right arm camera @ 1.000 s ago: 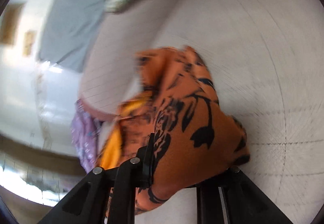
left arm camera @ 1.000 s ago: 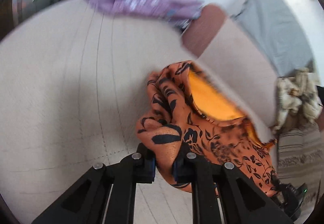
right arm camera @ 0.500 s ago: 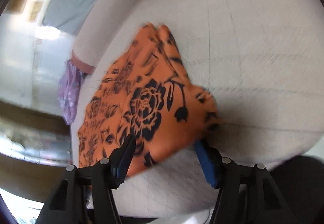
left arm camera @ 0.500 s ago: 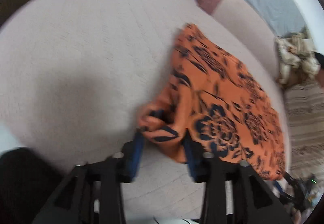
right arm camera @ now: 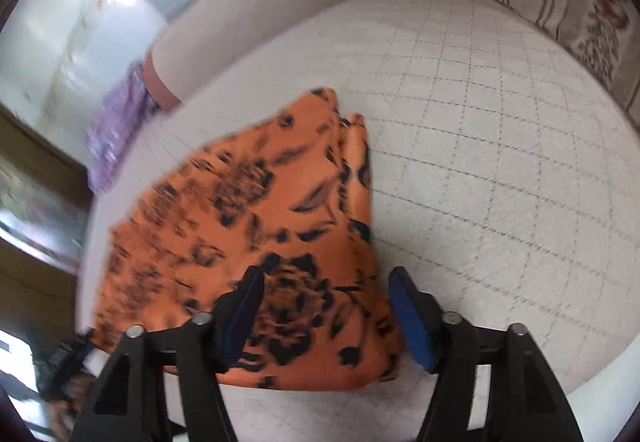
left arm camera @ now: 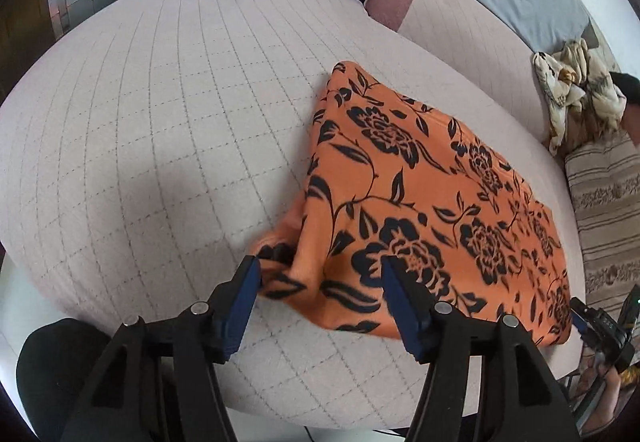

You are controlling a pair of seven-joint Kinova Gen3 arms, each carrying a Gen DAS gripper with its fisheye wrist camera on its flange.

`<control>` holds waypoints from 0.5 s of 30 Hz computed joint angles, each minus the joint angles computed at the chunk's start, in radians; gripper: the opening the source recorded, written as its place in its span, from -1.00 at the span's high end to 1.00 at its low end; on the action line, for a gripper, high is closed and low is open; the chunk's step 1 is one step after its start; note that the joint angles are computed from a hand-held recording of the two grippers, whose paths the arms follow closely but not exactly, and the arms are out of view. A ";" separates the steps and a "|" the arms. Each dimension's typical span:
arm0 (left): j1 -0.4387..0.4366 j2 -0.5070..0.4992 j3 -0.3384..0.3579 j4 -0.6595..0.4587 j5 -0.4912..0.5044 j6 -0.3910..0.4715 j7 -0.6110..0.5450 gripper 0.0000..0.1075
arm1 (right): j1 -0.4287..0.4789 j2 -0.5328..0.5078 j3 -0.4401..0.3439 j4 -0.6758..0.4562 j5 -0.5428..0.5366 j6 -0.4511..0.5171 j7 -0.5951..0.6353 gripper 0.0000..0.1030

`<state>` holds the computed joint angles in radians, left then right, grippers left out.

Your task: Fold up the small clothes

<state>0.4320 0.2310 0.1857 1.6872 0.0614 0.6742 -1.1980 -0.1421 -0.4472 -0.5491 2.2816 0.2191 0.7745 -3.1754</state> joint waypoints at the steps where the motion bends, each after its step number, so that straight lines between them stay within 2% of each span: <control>1: 0.005 0.001 -0.003 0.001 -0.010 -0.004 0.008 -0.18 | -0.023 0.014 0.006 -0.010 0.007 0.021 -0.005 0.26; 2: 0.001 0.000 -0.004 0.002 -0.008 -0.005 0.004 -0.18 | -0.037 0.019 0.001 -0.011 0.015 0.025 -0.026 0.34; 5: -0.028 -0.002 0.001 0.013 0.031 -0.027 -0.025 -0.25 | -0.003 0.002 -0.056 -0.011 0.024 0.031 -0.024 0.34; 7: -0.046 0.005 0.005 0.017 0.057 -0.030 -0.047 -0.29 | -0.025 0.008 -0.033 -0.008 0.013 0.023 0.001 0.34; 10: -0.065 0.040 0.013 -0.001 0.095 0.011 -0.086 -0.29 | -0.052 0.050 0.002 -0.002 0.002 0.000 0.024 0.34; 11: -0.064 0.046 0.011 0.001 0.098 0.011 -0.088 -0.29 | -0.061 0.040 0.008 0.005 0.001 -0.002 0.024 0.41; 12: -0.064 0.048 0.010 0.007 0.102 0.004 -0.092 -0.29 | -0.066 0.032 0.003 0.001 0.004 0.004 0.023 0.72; 13: -0.057 0.047 0.006 0.010 0.096 -0.003 -0.086 -0.29 | -0.068 0.027 -0.003 -0.007 0.007 0.019 0.023 0.84; 15: -0.051 0.045 0.003 0.009 0.093 -0.008 -0.079 -0.29 | -0.078 -0.008 0.004 -0.008 -0.002 0.019 0.030 0.89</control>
